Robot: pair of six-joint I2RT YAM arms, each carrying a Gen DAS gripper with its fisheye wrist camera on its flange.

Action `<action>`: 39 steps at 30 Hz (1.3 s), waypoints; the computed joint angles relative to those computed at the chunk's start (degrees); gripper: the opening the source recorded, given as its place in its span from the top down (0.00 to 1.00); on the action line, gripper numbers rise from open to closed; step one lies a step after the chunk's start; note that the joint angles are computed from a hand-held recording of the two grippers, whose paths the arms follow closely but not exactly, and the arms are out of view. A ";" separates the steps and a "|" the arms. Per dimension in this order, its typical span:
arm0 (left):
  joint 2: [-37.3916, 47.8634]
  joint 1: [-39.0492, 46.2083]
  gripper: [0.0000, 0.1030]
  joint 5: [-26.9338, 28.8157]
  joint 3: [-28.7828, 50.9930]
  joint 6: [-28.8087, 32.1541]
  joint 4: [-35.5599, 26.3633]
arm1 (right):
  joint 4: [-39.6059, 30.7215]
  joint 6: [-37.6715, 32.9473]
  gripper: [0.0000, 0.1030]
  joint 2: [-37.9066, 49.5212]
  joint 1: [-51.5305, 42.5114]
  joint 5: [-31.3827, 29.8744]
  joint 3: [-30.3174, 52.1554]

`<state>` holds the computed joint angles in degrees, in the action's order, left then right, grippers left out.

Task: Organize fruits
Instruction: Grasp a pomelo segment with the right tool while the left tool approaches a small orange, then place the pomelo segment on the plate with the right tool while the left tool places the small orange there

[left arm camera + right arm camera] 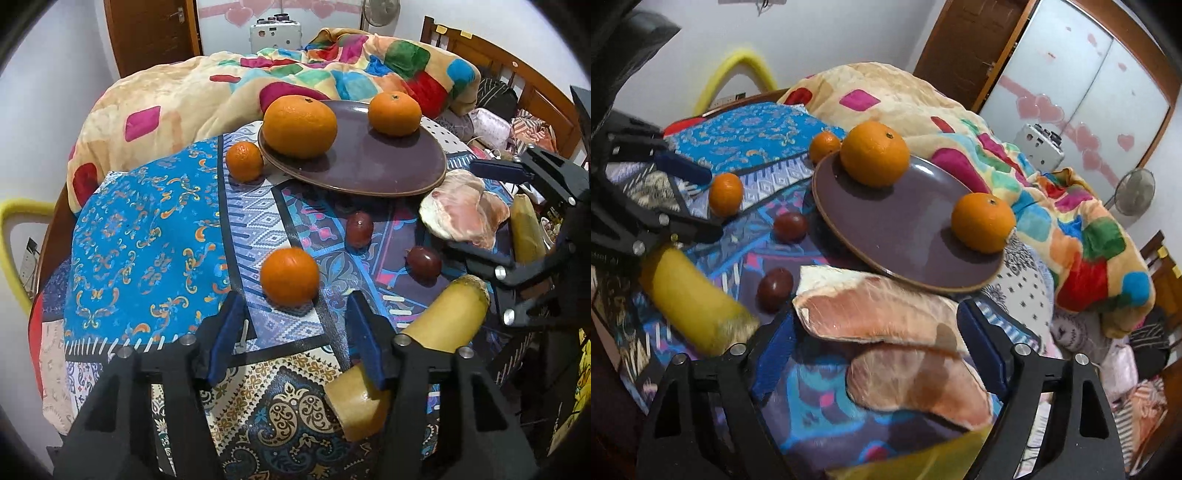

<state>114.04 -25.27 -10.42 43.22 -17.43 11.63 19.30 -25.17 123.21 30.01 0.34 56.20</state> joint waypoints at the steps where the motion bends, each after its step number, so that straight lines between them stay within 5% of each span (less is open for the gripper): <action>1: 0.12 0.09 0.48 0.19 0.04 0.08 0.19 | -0.76 0.14 0.41 -0.06 -0.39 -1.83 0.38; 10: 0.27 1.31 0.50 0.70 0.40 0.23 1.49 | 1.14 -0.10 0.70 -2.17 -0.43 -5.63 -2.14; 20: -1.68 1.37 0.50 -0.04 -0.50 0.29 1.61 | -0.22 4.69 0.78 -7.41 -5.46 -13.11 -3.69; 39: 0.83 2.59 0.50 0.39 3.74 1.09 1.08 | 0.99 9.03 0.90 -7.01 -11.30 -15.52 -0.93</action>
<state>114.87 -22.68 -10.03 46.96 -16.34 12.71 20.29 -16.14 116.20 18.71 -15.17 55.27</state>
